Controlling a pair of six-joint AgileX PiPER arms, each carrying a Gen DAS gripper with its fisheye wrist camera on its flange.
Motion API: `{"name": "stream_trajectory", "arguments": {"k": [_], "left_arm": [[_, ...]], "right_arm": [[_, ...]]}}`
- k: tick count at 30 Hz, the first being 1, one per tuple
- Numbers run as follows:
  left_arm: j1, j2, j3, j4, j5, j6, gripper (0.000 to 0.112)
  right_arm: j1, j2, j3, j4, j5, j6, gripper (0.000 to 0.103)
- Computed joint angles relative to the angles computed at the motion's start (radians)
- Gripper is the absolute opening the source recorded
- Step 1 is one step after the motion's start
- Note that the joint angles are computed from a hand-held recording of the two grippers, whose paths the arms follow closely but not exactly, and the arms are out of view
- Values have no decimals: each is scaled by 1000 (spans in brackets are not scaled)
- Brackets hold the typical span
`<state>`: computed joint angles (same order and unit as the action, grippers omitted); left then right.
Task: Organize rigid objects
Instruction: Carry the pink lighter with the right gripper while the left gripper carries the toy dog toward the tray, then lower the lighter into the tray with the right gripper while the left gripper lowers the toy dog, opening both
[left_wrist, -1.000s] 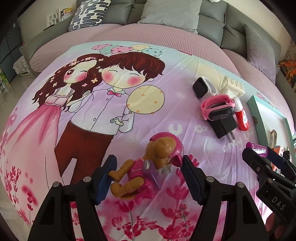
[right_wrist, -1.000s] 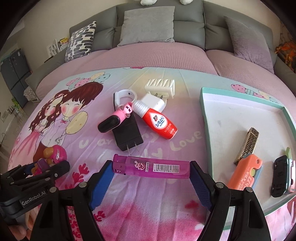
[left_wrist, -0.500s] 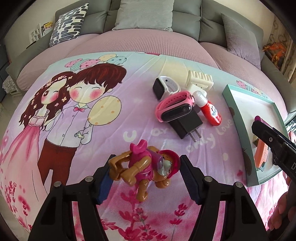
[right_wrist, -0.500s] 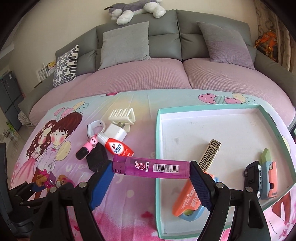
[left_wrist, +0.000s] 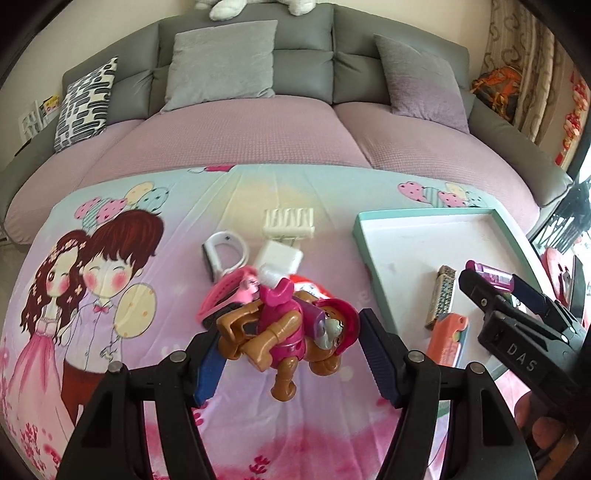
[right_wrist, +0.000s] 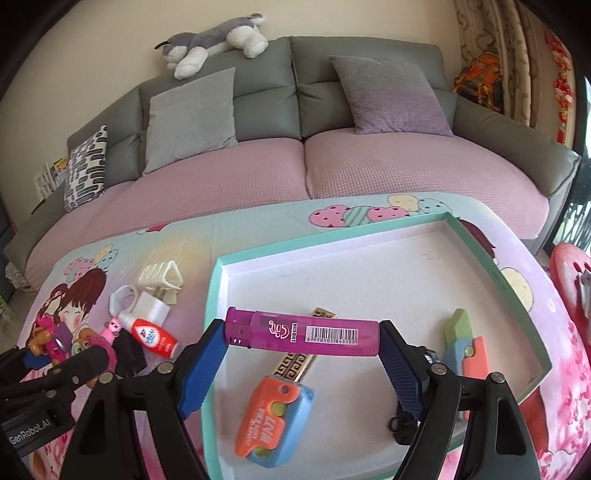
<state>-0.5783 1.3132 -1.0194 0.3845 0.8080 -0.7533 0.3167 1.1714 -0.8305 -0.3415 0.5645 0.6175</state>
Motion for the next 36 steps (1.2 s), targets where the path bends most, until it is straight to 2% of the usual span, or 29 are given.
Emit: {"name": "stream_trajectory", "arguments": {"k": [8,16,27,36], "left_arm": [[-66,185,-190,2,-9,39,69],[-111,322,-300,11,-4,20,69],[-125,381,-293,-10,-77,-27,69],[-104,373,-265,-35,-81,-22,69]], "right_arm": [[-97,-4,11,-101,27,58,83],[-199,-7,28,-62,11,12,83],[-263,11,34,-12,-4,-30,83],[-281,19,39,12,-4,-47,83]]}}
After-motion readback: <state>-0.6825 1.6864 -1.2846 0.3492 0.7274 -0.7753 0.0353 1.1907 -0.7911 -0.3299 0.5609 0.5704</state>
